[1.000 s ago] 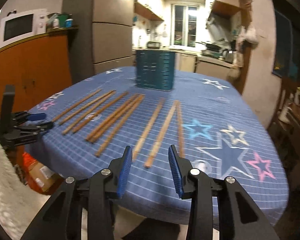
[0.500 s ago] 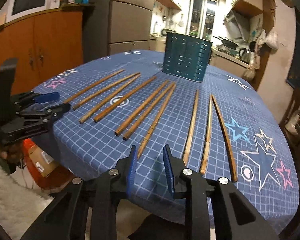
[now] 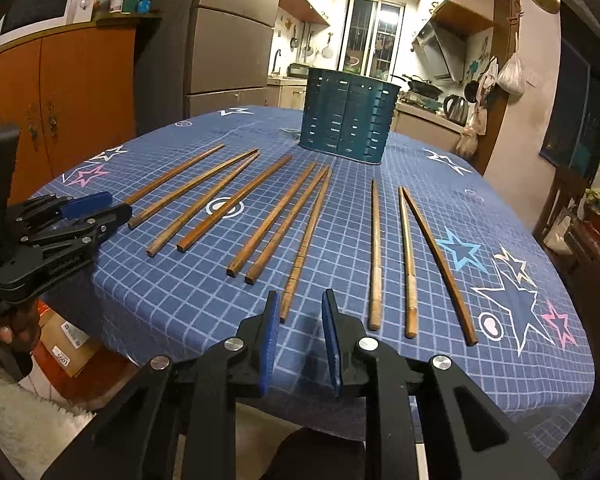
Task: Organize utensils
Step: 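Lower the left gripper onto a chopstick and close while the right gripper closes on another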
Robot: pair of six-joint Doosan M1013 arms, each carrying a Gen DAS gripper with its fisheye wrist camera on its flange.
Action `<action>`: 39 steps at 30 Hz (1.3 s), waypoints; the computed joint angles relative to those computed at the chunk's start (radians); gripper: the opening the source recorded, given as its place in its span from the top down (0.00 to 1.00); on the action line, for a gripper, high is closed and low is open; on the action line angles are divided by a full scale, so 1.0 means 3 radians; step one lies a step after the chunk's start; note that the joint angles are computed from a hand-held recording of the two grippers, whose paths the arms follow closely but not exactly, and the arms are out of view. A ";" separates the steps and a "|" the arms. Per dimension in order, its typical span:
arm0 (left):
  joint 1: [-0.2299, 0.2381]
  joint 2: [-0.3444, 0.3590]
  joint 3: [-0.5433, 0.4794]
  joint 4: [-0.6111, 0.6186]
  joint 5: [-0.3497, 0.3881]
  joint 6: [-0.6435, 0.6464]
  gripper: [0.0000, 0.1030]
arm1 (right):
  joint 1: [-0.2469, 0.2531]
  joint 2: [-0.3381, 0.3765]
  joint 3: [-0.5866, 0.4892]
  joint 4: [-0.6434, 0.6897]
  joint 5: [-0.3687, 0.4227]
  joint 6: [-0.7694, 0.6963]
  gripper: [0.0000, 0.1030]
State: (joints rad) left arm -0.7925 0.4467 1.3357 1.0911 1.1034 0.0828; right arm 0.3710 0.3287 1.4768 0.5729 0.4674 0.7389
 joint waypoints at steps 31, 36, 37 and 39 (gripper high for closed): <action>-0.0075 -0.0029 0.0250 0.0531 -0.0060 -0.0533 0.87 | 0.0142 -0.0058 0.0360 0.0563 -0.0873 -0.0286 0.90; -0.0075 -0.0018 0.0242 0.0548 -0.0037 -0.0534 0.87 | 0.0138 -0.0052 0.0362 0.0689 -0.0865 -0.0369 0.90; -0.0074 -0.0019 0.0243 0.0547 -0.0039 -0.0535 0.87 | 0.0136 -0.0051 0.0361 0.0700 -0.0862 -0.0376 0.90; -0.0075 -0.0016 0.0239 0.0545 -0.0037 -0.0532 0.87 | 0.0128 -0.0047 0.0356 0.0732 -0.0841 -0.0391 0.90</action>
State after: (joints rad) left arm -0.8151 0.4418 1.4074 1.2546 1.0923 -0.0768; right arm 0.4094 0.3145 1.5837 0.7924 0.2151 0.6217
